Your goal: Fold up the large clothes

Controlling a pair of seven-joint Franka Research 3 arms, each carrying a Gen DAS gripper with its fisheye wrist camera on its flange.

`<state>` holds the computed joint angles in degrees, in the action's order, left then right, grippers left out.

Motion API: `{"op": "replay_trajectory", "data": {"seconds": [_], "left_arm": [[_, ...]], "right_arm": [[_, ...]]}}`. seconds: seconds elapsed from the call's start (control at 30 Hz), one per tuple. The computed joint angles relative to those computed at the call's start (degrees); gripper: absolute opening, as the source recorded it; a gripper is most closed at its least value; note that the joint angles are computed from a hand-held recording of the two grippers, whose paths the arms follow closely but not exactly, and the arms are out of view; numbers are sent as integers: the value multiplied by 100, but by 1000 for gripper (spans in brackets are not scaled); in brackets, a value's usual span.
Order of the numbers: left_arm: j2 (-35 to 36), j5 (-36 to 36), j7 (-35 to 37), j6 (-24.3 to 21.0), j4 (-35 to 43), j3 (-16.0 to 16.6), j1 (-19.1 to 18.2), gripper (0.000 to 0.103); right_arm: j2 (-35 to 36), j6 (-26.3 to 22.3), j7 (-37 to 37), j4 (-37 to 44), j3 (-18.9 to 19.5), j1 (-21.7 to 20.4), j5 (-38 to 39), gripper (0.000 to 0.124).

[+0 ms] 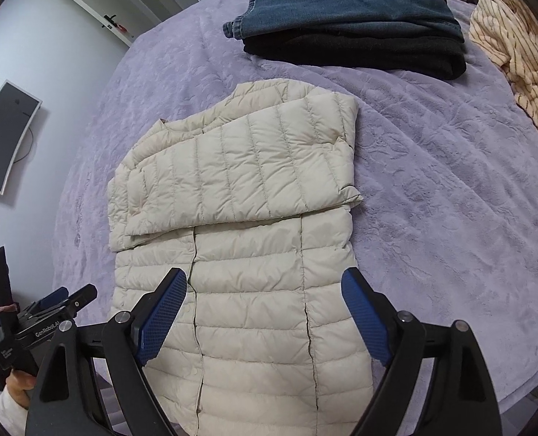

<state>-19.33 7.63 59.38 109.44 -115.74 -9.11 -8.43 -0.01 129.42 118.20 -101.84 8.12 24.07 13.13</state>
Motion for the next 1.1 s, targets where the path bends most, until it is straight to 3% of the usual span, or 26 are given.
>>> {"op": "replay_trajectory", "data": {"seconds": [0.17,0.27,0.47,0.8,1.1], "left_arm": [[-237,77,-511,-350,-127,-178,-55,103],[-407,39,-735,-462,-216,-210,-143,103],[-568,-95,-656,-618,-267,-180,-323,103],[-1078,-373,-40,-323,-1030,57,-426,103],[-2077,-580,429,-625,-2069,305,-407,103]], "right_arm": [[-208,-120,-368,-242,-34,-45,226,89],[-201,-554,-530,-213,-67,-95,367,89],[-476,-675,-667,-487,-98,-180,624,89],[-1027,-704,182,-1238,80,-137,513,89],[-1887,-521,1179,-2420,322,70,695,89]]}}
